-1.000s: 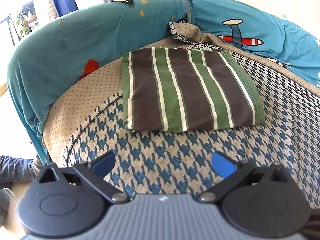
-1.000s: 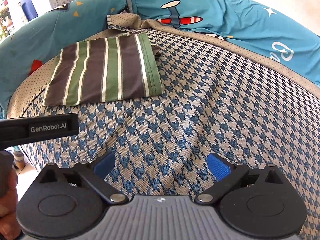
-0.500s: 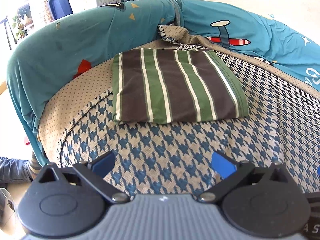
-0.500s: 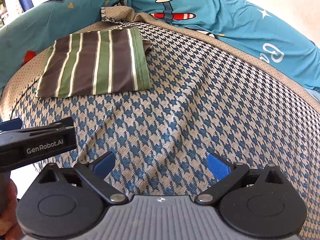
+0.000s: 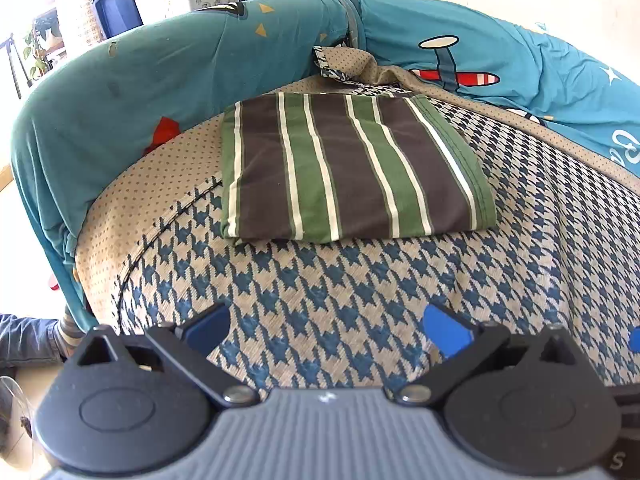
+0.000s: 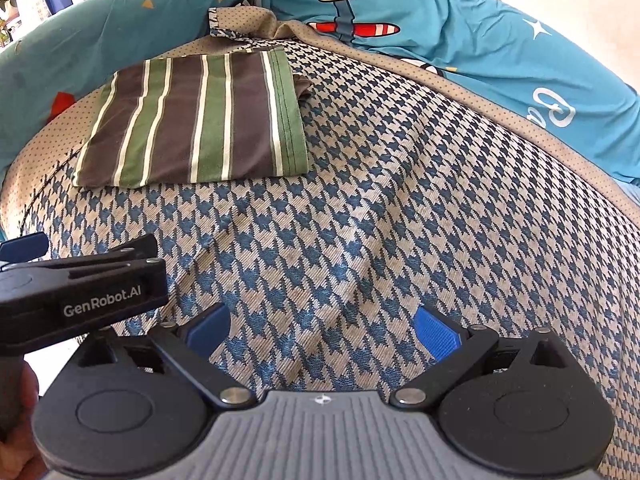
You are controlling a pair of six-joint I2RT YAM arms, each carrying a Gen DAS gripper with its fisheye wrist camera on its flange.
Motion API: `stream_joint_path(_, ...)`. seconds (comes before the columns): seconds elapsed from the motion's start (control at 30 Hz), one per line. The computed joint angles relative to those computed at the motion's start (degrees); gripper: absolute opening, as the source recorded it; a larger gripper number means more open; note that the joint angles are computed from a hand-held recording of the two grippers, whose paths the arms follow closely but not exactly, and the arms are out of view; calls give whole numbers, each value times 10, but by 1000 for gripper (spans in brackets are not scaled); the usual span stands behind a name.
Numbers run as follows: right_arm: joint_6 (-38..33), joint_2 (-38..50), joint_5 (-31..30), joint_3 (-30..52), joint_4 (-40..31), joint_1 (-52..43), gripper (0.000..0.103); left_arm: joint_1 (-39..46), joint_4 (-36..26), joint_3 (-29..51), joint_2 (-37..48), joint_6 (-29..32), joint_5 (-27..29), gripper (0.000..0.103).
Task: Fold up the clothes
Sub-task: 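Pull both open grippers back away from the folded striped shirt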
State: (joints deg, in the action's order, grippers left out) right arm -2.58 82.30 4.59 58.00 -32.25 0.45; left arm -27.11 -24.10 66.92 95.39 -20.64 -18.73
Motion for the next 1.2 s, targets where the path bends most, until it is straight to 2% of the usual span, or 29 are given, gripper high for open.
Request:
stream_joint_path(0.57,-17,-16,-14,-13,5,9,99,4,-2,5,4,0,3,103)
stream_joint_path(0.9,-76,-39,-66,-37,41,0,99,3,-7,8,4,1,9,103)
stream_joint_path(1.2,-96,-31,-68,-30,45,14,99,11,-13,7,0,-1,12,103)
